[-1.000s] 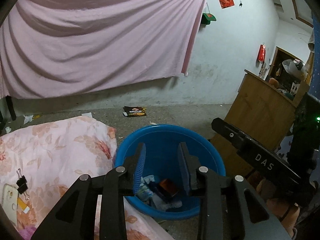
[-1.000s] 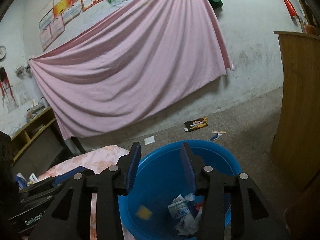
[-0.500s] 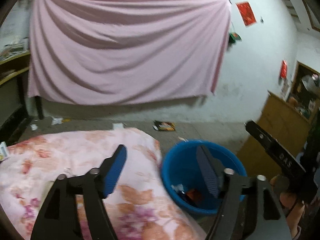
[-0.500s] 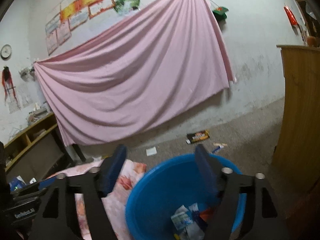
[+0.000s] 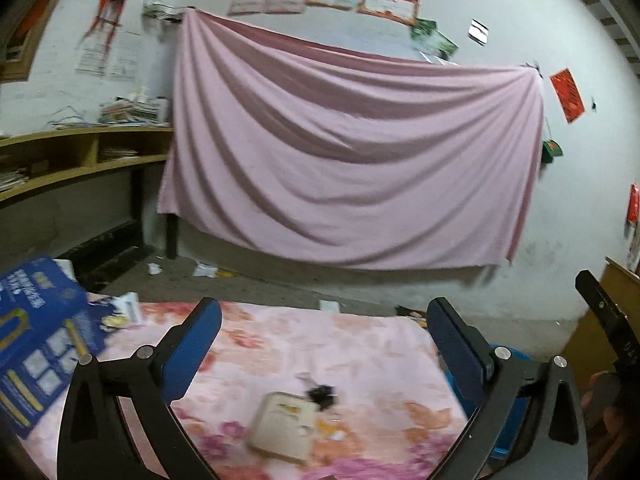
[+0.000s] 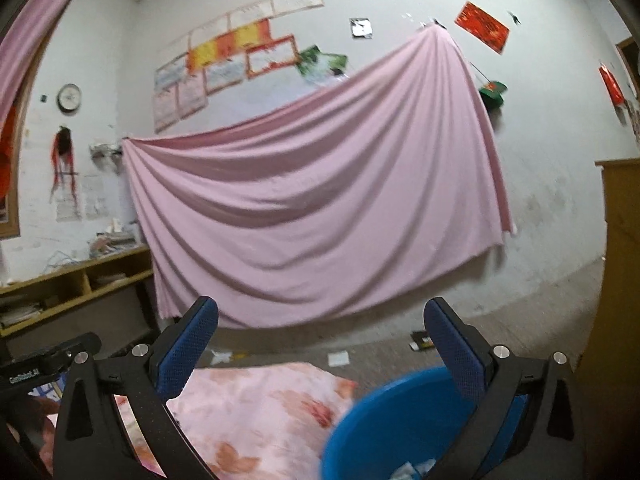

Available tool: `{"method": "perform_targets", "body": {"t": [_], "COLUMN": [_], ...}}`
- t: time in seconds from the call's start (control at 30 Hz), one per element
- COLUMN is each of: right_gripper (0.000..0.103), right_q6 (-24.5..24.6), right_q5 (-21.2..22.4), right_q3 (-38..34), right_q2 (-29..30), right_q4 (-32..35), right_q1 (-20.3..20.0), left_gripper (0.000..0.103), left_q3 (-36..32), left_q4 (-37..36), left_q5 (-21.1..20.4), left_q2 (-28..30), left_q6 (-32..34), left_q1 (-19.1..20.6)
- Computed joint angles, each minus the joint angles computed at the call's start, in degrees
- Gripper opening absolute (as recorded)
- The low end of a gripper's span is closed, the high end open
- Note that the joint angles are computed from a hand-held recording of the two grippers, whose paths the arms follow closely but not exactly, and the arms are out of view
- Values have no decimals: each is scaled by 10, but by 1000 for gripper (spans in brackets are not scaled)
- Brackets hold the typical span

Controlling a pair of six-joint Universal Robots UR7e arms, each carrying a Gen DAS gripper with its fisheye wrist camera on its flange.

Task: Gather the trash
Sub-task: 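Move both tools back over the bed toward the beige phone case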

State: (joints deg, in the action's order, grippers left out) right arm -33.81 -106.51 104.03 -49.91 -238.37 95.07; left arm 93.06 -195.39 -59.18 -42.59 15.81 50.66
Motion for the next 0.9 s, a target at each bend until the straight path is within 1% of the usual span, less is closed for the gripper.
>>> {"method": "perform_targets", "body": {"t": [0.13, 0.27, 0.4, 0.47, 0.6, 0.7, 0.77, 0.9], "right_gripper": [103, 103, 103, 103, 103, 103, 103, 103], "right_q6": [-10, -32, -64, -77, -98, -96, -89, -67], "right_q5": [13, 12, 0, 0, -3, -5, -15, -44], "right_q3": [-22, -47, -70, -75, -84, -85, -88, -95], "right_q2": [24, 52, 77, 86, 98, 99, 99, 97], "right_q4": [2, 19, 35, 39, 63, 94, 120, 176], "right_q1": [11, 22, 33, 35, 38, 38, 39, 41], "left_gripper": [100, 100, 100, 100, 100, 100, 100, 100], "left_q3": [13, 17, 23, 19, 12, -1, -11, -31], "left_q4": [-13, 12, 43, 74, 130, 184, 214, 271], "left_q5": [14, 12, 13, 16, 9, 15, 23, 28], "left_q2": [-12, -23, -31, -33, -35, -29, -23, -14], "left_q6": [15, 13, 11, 9, 4, -5, -9, -14], "left_q1": [14, 28, 41, 45, 55, 57, 59, 68]}}
